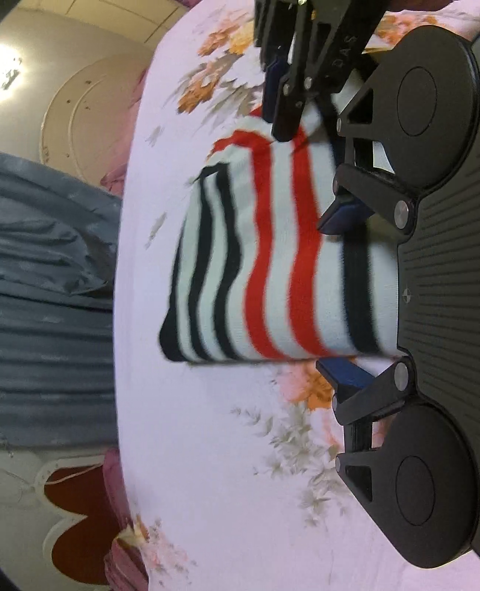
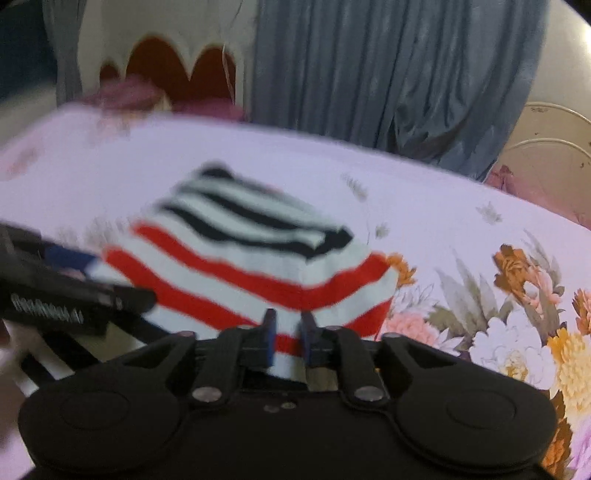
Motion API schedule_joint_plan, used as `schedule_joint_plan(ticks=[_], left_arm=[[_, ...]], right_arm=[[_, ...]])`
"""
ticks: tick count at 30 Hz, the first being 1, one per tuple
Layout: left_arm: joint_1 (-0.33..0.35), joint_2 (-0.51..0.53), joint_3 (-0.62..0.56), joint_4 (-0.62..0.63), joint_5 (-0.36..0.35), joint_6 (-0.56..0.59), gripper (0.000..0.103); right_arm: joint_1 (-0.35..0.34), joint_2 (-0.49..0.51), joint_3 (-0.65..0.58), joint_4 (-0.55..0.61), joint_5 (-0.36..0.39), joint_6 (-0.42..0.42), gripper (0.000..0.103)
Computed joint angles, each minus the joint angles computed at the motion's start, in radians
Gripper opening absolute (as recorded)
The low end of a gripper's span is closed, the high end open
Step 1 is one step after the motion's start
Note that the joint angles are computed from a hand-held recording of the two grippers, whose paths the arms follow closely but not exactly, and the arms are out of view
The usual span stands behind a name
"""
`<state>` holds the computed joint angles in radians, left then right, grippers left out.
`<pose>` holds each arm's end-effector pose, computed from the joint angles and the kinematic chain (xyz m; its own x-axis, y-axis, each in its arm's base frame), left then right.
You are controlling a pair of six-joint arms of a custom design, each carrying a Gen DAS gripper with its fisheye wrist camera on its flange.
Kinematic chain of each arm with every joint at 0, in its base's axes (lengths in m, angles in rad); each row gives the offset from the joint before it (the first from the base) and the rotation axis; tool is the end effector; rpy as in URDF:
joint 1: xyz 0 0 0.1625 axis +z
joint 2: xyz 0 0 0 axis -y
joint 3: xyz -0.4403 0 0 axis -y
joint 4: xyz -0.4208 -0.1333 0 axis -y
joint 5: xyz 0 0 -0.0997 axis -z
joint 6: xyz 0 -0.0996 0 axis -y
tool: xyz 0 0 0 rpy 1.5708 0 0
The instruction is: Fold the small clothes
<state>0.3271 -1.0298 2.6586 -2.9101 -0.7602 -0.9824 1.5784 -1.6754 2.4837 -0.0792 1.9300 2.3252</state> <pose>-0.1975 -0.2840 0.0256 -0.7691 0.1429 -0.6230 0.4825 0.7690 -0.4193 0.1002 -0.2470 0.1596 -0.6388 -0.3108 0.7038 -0.6871 0.6421 -0.3401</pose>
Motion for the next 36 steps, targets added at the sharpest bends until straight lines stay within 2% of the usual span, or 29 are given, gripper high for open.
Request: schedule_joint_plan(ticks=[2,4,6,9,10,11,12,13,16,19,25,27,29,31,33,35,36], left_arm=[[0.013,0.032,0.003,-0.043,-0.005,0.006,0.074],[0.024,0.03,-0.005,-0.035,-0.007,-0.01,0.074],[0.021,0.03,-0.011,-0.016,0.0,-0.006,0.074],[0.015,0.003,-0.011,0.025,-0.003,-0.023,0.074],[0.008,-0.011,-0.01,0.047,-0.001,-0.04,0.074],[-0.003,-0.02,-0.006,0.056,0.007,-0.05,0.074],[-0.013,-0.027,-0.001,0.065,0.015,-0.054,0.074],[-0.017,-0.033,0.001,0.077,0.019,-0.056,0.074],[-0.003,-0.047,0.018,0.029,0.005,-0.043,0.074],[0.028,-0.044,0.029,-0.049,-0.024,-0.023,0.074],[0.064,-0.008,0.026,-0.138,-0.06,0.019,0.074],[0.072,-0.001,0.023,-0.149,-0.062,0.024,0.074],[0.078,0.009,0.018,-0.155,-0.063,0.023,0.074],[0.08,0.023,0.01,-0.153,-0.057,0.017,0.074],[0.073,0.03,-0.005,-0.114,-0.05,0.011,0.074],[0.063,0.028,-0.026,-0.051,-0.042,0.037,0.071],[0.063,0.025,-0.036,-0.024,-0.042,0.043,0.07]], right_arm=[[-0.009,0.064,-0.021,0.008,0.048,-0.006,0.018],[-0.029,0.066,0.004,-0.046,0.033,-0.047,0.018],[-0.005,0.079,-0.006,-0.039,0.061,-0.029,0.018],[-0.013,0.067,-0.018,-0.005,0.044,-0.01,0.018],[-0.022,0.037,-0.015,0.016,0.019,0.006,0.02],[-0.038,0.002,-0.011,0.036,-0.011,0.021,0.032],[-0.068,-0.048,-0.003,0.063,-0.058,0.038,0.053],[-0.117,-0.103,0.004,0.103,-0.12,0.049,0.06],[-0.331,-0.229,0.003,0.259,-0.338,0.052,0.062],[-0.524,-0.218,-0.038,0.408,-0.474,0.083,0.061],[-0.729,-0.104,-0.075,0.556,-0.652,0.093,0.06],[-0.733,-0.071,-0.08,0.565,-0.661,0.104,0.06],[-0.699,-0.049,-0.087,0.546,-0.642,0.119,0.06],[-0.615,-0.032,-0.095,0.5,-0.573,0.156,0.056],[-0.479,-0.02,-0.094,0.423,-0.442,0.167,0.048],[-0.398,-0.017,-0.087,0.376,-0.359,0.167,0.046],[-0.388,-0.021,-0.085,0.367,-0.346,0.161,0.046]])
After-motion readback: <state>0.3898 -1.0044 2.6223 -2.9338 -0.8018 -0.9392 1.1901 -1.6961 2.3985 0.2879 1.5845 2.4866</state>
